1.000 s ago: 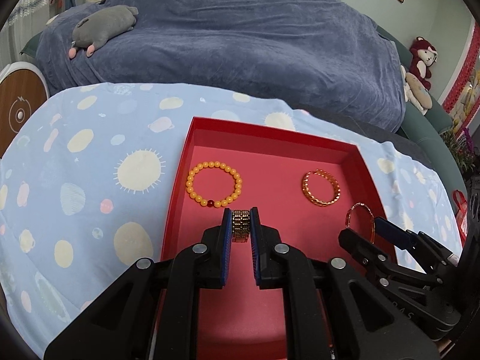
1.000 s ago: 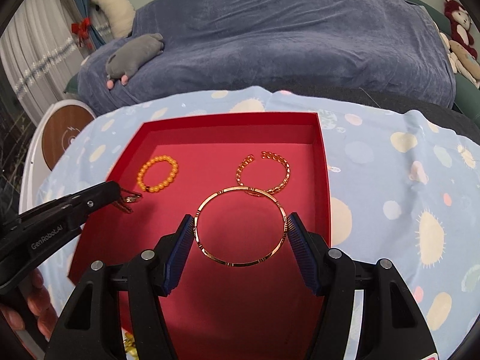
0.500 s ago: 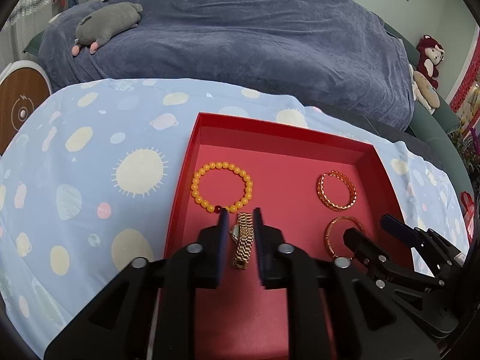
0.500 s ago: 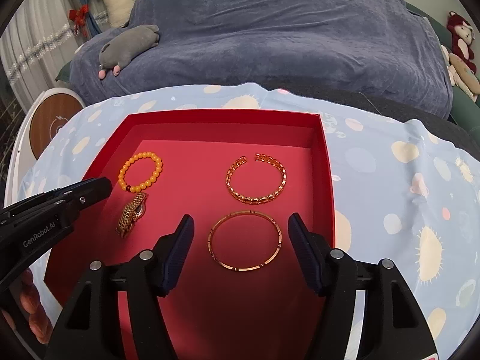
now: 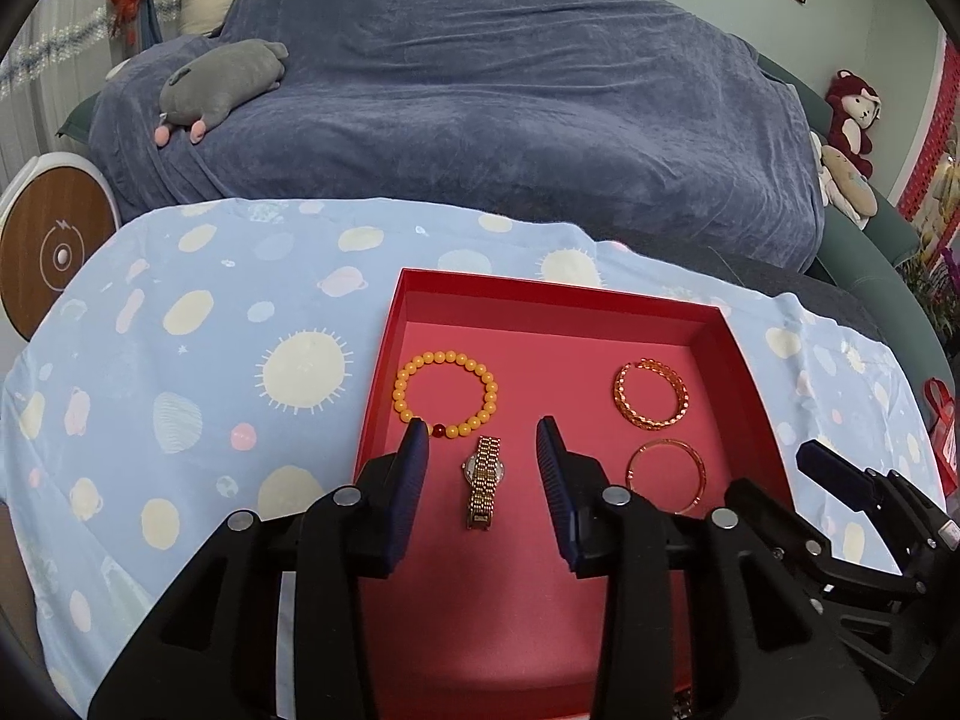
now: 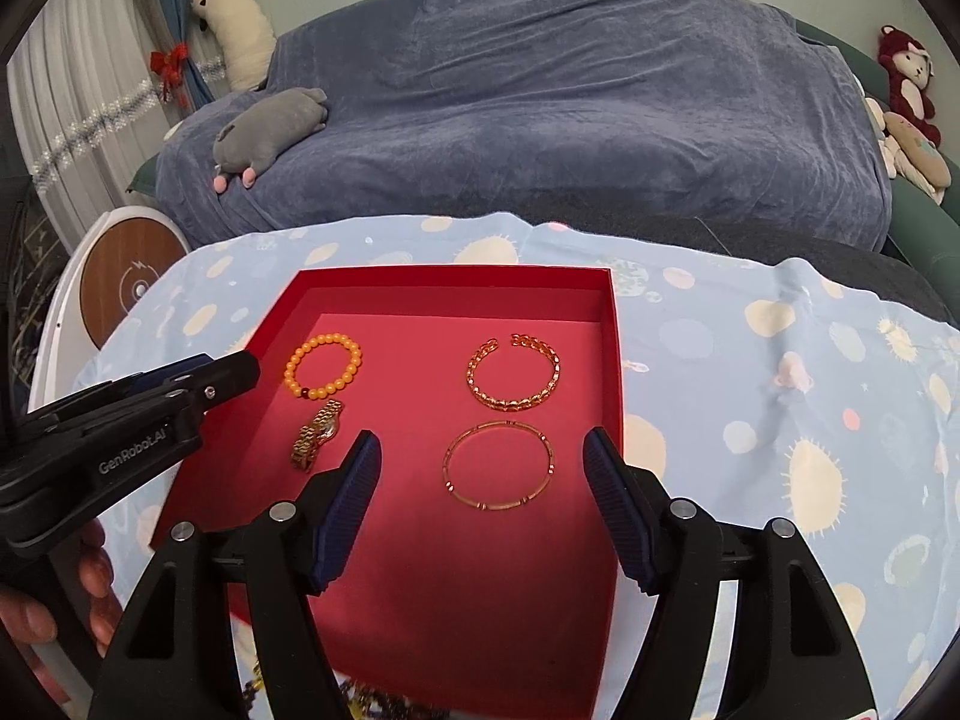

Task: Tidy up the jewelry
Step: 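Withdraw both open tools from the box back to the jewelry pile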

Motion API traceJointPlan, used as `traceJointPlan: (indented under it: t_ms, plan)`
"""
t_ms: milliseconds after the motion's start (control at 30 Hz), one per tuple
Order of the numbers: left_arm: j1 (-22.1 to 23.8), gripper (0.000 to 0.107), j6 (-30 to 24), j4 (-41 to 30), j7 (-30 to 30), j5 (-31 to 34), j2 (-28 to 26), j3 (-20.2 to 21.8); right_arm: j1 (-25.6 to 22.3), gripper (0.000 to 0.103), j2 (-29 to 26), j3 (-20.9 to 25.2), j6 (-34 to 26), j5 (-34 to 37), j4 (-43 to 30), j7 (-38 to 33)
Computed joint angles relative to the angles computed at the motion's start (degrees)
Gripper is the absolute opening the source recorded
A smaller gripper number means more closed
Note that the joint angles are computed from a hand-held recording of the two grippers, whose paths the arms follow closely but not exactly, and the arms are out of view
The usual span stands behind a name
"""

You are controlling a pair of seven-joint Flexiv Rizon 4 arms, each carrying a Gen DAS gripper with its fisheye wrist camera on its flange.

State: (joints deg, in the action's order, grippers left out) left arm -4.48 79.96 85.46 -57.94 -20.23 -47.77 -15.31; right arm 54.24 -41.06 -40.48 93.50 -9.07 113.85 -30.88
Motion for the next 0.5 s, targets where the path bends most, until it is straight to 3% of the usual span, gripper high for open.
traceJointPlan:
  t_ms: [333,500]
  plan:
    - [4.5,0.036,5.24,9.9,1.71,-0.77,5.98,-5.08,13.01,0.067,2.4,-10.08,2.09,5.02,8.24,-1.95]
    - [9.1,0.051,8.77,16.69,3.78,-0.6,8.81,-9.57,19.38,0.067,3.74,-13.5,2.19,8.2,12.94,-3.88]
